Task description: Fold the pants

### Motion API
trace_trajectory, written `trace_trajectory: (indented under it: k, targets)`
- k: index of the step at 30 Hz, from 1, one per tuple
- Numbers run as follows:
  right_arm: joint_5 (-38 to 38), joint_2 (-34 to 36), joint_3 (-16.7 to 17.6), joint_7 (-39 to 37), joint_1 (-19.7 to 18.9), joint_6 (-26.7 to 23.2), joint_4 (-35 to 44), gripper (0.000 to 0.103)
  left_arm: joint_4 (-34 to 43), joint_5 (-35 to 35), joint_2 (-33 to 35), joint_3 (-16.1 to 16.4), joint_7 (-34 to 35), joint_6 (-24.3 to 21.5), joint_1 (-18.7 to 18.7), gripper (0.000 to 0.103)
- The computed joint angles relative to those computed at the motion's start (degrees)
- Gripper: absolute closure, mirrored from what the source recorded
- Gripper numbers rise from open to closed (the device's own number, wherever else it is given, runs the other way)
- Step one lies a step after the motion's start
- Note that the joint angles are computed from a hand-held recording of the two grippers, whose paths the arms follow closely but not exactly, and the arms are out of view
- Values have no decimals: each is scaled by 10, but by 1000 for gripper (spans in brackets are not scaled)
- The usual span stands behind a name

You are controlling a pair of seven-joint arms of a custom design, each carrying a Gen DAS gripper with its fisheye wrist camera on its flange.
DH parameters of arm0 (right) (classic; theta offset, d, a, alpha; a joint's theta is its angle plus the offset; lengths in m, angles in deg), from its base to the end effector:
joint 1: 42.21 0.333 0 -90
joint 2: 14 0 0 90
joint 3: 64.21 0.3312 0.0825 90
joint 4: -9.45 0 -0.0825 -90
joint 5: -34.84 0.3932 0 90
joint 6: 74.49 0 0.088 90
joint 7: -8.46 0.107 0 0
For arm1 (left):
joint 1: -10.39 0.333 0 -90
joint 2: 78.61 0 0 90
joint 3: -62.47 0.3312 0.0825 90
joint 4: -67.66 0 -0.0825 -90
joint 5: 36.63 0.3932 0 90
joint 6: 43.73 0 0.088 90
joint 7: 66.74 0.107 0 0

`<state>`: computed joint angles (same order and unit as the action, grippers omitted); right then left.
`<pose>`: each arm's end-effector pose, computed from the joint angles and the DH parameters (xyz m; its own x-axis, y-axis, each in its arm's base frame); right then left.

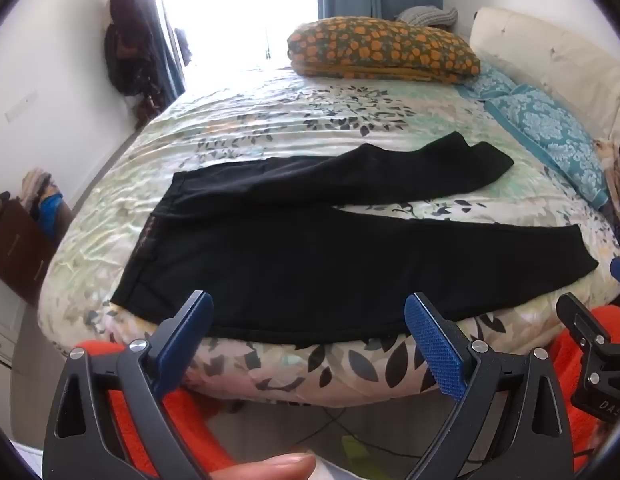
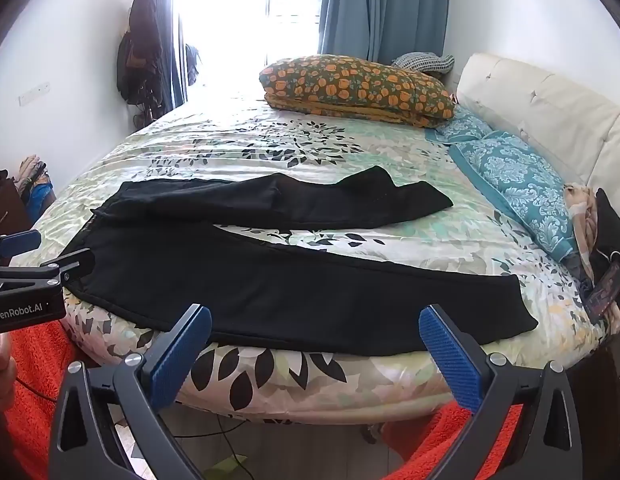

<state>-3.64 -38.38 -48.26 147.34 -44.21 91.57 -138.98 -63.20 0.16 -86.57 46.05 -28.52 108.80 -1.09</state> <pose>0.4200 0.1486 0.4740 -0.0256 -0.9965 0.0802 -0.6917 -0.0403 -0.7211 0.4655 -0.2704 0.4700 -0.0647 -0.9949 -0.0772 -0.7813 0.0986 -0.6163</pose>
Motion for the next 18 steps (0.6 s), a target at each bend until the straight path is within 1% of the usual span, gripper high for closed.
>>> trace_trajectory:
  k: [2, 4, 5, 6, 7, 9, 11, 12, 15, 18]
  targets:
    - [-3, 0, 2, 1, -1, -5, 1, 0, -3, -16, 1, 4, 6, 14, -2, 5]
    - [-6, 2, 4, 4, 0, -9, 2, 0, -19, -61, -4, 15, 34, 45, -6, 5]
    - [-13, 11, 14, 14, -4, -11, 7, 0, -22, -56, -5, 10, 27, 46, -4, 5]
    - [-9, 9, 6, 9, 5, -12, 5, 0, -34, -79, -10, 16, 40, 63, -5, 5]
    - [-9, 10, 4, 9, 9, -12, 3, 0, -35, -90, -10, 15, 48, 63, -5, 5]
    - [-5, 10, -2, 5, 18, -13, 3, 0, -36, -82, -12, 5, 41, 59, 0, 5]
    - [-14, 7, 4, 14, 15, -13, 3, 0, -37, -70, -16, -1, 33, 58, 5, 5]
    - [-12, 14, -5, 4, 18, -8, 5, 0, -38, -63, -18, -4, 28, 59, 7, 5]
    - [-12, 17, -5, 8, 18, -9, 7, 0, -36, -53, -18, -8, 22, 58, 11, 5]
    - [2, 19, -20, -1, 26, -2, 1, 0, -36, -52, -18, -8, 20, 57, 11, 5]
